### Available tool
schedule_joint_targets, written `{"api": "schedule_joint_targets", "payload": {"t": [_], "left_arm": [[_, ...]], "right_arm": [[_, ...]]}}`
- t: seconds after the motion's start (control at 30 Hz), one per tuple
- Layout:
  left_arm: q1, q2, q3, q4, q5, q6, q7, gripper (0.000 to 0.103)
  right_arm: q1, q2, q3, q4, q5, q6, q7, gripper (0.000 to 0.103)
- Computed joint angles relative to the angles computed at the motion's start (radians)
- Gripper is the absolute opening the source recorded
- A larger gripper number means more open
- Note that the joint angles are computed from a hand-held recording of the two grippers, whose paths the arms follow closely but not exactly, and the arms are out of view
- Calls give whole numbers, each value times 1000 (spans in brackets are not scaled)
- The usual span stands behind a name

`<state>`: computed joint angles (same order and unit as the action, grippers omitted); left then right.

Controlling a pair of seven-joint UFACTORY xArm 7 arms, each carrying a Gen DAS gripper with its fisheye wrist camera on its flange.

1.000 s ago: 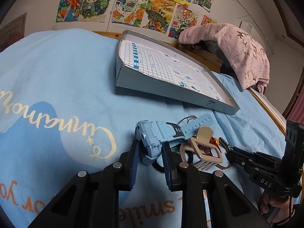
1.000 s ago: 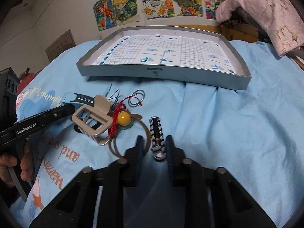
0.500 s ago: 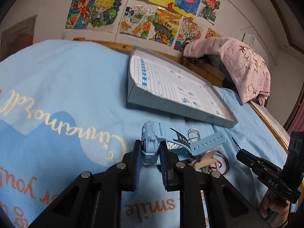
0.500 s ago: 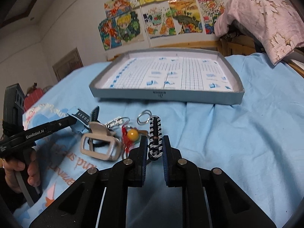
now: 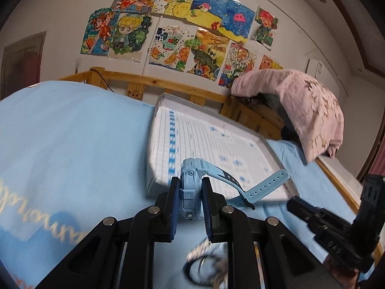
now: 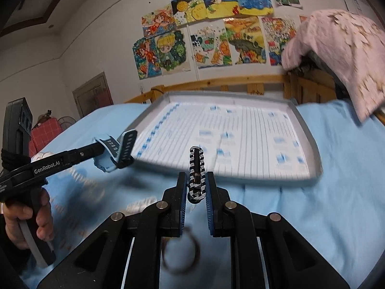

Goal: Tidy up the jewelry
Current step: 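Carry the watch and clip into the grey grid tray and open both tools, then withdraw both tools from the tray back over the jewelry pile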

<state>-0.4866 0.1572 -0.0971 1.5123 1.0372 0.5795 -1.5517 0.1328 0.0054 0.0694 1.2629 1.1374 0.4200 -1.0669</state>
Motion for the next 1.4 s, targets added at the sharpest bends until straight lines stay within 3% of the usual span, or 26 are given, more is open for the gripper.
{"api": "schedule_joint_targets", "payload": {"t": [0.13, 0.27, 0.57, 0.7, 0.73, 0.8, 0.9, 0.97, 1.07, 1.17, 1.27, 1.4], "left_arm": [[-6, 84, 25, 110, 3, 17, 26, 17], [-16, 156, 53, 187, -74, 34, 104, 17], [-40, 180, 111, 179, -161, 5, 135, 17], [-53, 169, 107, 171, -163, 35, 152, 36], [-54, 161, 106, 161, -158, 30, 151, 40], [-69, 139, 113, 134, -108, 23, 107, 63], [-90, 92, 114, 88, 19, 25, -12, 79], [-89, 59, 95, 56, 83, 30, -61, 85], [-93, 14, 60, 15, 170, 86, -137, 102], [-87, -34, 18, -32, 239, 133, -197, 103], [-78, -80, -33, -73, 273, 189, -212, 103], [-70, -142, -106, -128, 325, 268, -227, 103]], "right_arm": [[-3, 105, 20, 127, -70, 15, 103, 13], [-22, 210, 53, 243, -178, 39, 219, 13], [-55, 300, 116, 315, -342, 51, 354, 14], [-65, 287, 132, 290, -367, 27, 369, 17], [-67, 279, 136, 278, -364, 12, 367, 23], [-77, 253, 145, 245, -337, -14, 346, 32], [-92, 207, 151, 194, -271, -47, 294, 33], [-96, 165, 151, 154, -198, -79, 229, 48], [-93, 90, 149, 95, -2, -128, 52, 62], [-73, 10, 124, 40, 198, -149, -131, 80], [-41, -64, 83, -8, 360, -156, -282, 91], [6, -174, 24, -87, 491, -161, -417, 94]]}}
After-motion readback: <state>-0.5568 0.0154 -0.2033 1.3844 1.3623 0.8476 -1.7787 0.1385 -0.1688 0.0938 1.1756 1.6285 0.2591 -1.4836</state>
